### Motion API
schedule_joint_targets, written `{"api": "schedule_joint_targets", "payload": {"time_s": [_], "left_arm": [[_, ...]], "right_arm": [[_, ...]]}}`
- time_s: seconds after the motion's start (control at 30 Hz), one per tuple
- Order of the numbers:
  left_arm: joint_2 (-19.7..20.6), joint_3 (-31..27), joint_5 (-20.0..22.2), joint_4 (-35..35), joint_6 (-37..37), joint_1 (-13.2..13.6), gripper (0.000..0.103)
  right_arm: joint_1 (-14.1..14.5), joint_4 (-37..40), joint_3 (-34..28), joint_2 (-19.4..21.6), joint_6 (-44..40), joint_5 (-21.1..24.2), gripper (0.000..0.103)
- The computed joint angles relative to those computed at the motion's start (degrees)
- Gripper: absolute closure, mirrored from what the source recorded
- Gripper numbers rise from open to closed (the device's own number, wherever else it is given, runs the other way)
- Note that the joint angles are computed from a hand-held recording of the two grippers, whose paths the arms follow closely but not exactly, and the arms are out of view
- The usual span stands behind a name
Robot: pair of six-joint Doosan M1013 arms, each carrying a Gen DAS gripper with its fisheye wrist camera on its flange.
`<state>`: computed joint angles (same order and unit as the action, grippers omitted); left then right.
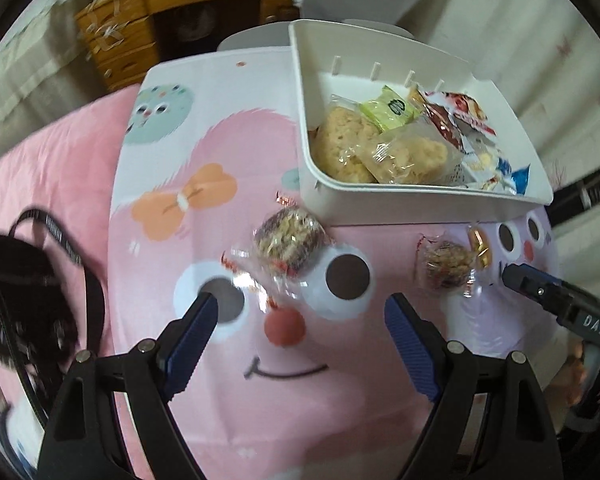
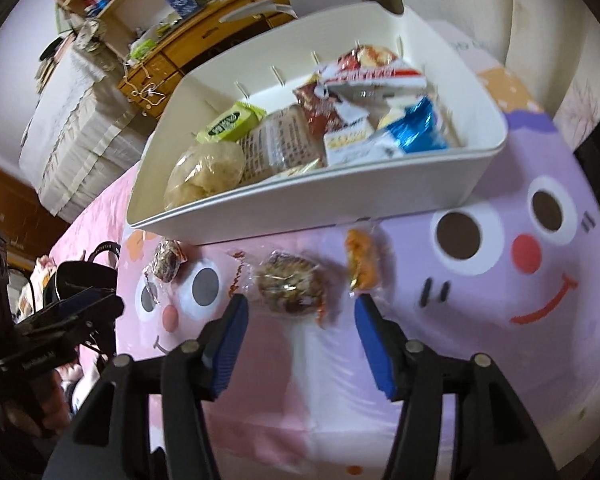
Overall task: Organize snacks
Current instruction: 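Withdraw both grippers from the basket toward the remaining snacks, then grasp the small brown candy pack with the left gripper while the right grasps the clear nut-cluster bar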
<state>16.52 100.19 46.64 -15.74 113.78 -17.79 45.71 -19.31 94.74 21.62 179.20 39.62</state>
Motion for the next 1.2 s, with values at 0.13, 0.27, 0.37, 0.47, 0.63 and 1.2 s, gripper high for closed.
{"api": "schedule_joint_targets", "payload": {"time_s": [0.13, 0.27, 0.37, 0.47, 0.63, 1.2], "left_arm": [[1.49, -0.30, -2.42, -0.75, 5.63, -0.04, 0.019], [3.09, -0.75, -3.95, -1.25, 8.36, -0.05, 0.019], [4.06, -0.87, -5.15, -1.54, 9.90, -0.01, 0.019], [4.41, -0.30, -7.37, -3.25, 13.16, 0.12, 0.019], [4.90, 0.23, -10.04, -8.13, 18.08, 0.64, 0.019], [6.70, 0.14, -11.16, -15.62, 25.97, 0.79, 0.026]], "right_arm": [[-0.64, 3.52, -1.60, 1.69, 0.66, 0.07, 0.039], [-1.24, 6.79, -4.01, 3.85, -0.24, 2.08, 0.034], [-1.74, 9.71, -6.12, 5.59, -1.22, 5.29, 0.033], [-1.94, 10.68, -7.86, 6.97, -1.57, 7.89, 0.032], [-2.41, 11.96, -9.70, 8.61, -1.76, 10.45, 0.029], [-2.71, 10.16, -15.67, 12.26, -4.97, 15.92, 0.024]]}}
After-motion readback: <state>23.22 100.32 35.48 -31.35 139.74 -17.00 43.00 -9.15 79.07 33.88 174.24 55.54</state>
